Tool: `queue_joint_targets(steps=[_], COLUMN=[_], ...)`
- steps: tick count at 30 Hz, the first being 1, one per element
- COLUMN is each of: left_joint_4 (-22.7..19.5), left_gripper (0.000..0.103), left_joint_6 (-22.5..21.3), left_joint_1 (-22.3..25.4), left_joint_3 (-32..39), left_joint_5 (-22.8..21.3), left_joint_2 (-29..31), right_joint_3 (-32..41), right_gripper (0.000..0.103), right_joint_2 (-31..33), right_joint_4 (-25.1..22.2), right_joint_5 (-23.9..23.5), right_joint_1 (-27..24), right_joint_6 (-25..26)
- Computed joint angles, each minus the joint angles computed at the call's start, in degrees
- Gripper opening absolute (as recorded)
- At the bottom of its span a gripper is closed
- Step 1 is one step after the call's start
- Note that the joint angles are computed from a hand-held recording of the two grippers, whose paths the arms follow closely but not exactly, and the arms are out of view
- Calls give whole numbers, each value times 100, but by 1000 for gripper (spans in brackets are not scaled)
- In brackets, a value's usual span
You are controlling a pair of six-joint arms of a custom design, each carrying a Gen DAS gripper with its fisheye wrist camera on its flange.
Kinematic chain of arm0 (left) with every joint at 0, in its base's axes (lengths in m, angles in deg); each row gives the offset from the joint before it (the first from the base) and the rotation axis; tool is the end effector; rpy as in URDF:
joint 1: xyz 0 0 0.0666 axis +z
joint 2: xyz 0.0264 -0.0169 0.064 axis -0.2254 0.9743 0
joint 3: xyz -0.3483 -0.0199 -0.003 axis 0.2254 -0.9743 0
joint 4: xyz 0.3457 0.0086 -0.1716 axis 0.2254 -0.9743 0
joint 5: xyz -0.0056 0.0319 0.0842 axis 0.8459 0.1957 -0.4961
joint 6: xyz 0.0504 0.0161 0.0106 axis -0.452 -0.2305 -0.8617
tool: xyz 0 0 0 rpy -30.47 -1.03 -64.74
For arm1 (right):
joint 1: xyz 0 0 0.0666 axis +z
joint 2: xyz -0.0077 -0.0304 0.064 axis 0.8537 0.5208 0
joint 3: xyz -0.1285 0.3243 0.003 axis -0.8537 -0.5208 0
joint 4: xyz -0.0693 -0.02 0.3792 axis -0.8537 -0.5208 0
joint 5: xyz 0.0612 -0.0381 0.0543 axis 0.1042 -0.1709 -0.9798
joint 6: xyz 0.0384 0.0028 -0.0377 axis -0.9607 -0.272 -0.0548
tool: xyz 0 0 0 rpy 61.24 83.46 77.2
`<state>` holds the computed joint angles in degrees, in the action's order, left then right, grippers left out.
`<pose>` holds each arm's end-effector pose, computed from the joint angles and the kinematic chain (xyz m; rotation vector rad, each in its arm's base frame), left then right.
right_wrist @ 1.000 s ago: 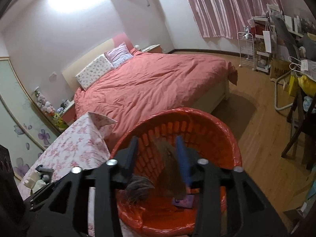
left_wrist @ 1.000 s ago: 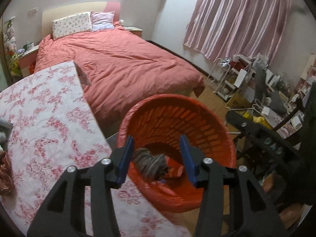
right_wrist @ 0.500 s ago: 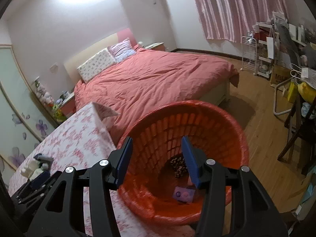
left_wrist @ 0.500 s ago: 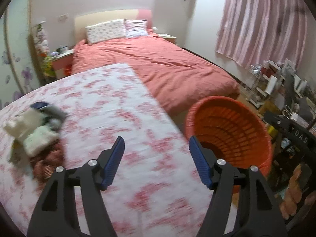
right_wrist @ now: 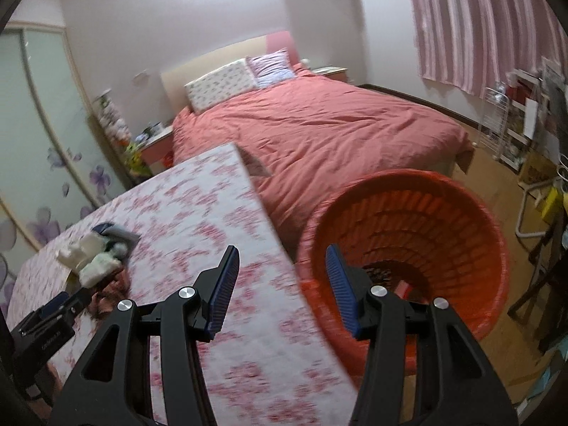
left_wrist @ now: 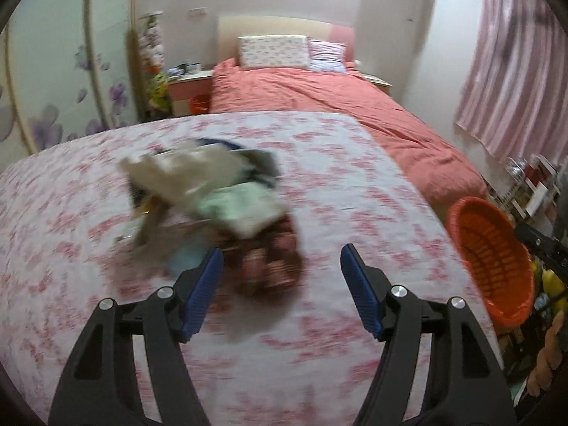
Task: Collect trash
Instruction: 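Grasp the green cloth with the right tool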
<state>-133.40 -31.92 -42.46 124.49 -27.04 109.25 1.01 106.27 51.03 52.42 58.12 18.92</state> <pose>0.4965 -0.2579 0.2918 -0.5820 2.2796 0.1388 0.5706 0.0079 0.3056 -0.2224 2.2751 0.4140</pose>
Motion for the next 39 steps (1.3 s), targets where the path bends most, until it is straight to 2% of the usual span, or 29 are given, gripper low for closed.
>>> queue_joint_targets(steps=[11,20,30,32,33,34,37,39], left_joint_4=[-103,8,354,420,459,491,566,619], left_gripper=[71,72,73,73,73,73,73,73], left_joint_6=[599,641,448,387,350,316,244,183], left_joint_1=[369,741,1013,1031,1035,1034,1006,972], left_joint_3=[-1386,-2075,-2454,-2467,-2464,-2452,-2381,-2312], left_joint_5=[-301,-274,-35,10,29,51,109,118], left_joint_2=[-1094,-1669,-1945,-1950,-1940,-1923,-1854,-1796], right_joint_3=[-183,118,630,686,686,695,622,536], right_gripper=[52,52,51,33,28,16,7,6], right_joint_2=[-144,115,661,740,750,762,696,613], right_joint_4=[-249,-410,-624,-698,-740,-792,-740,-658], right_joint_5=[0,-152,268,301,270,192,124,46], right_joint_1=[872,1621,2173,2195,2185,2165,2110,2055], right_joint_6=[433,481,560,628,654,658,678,640])
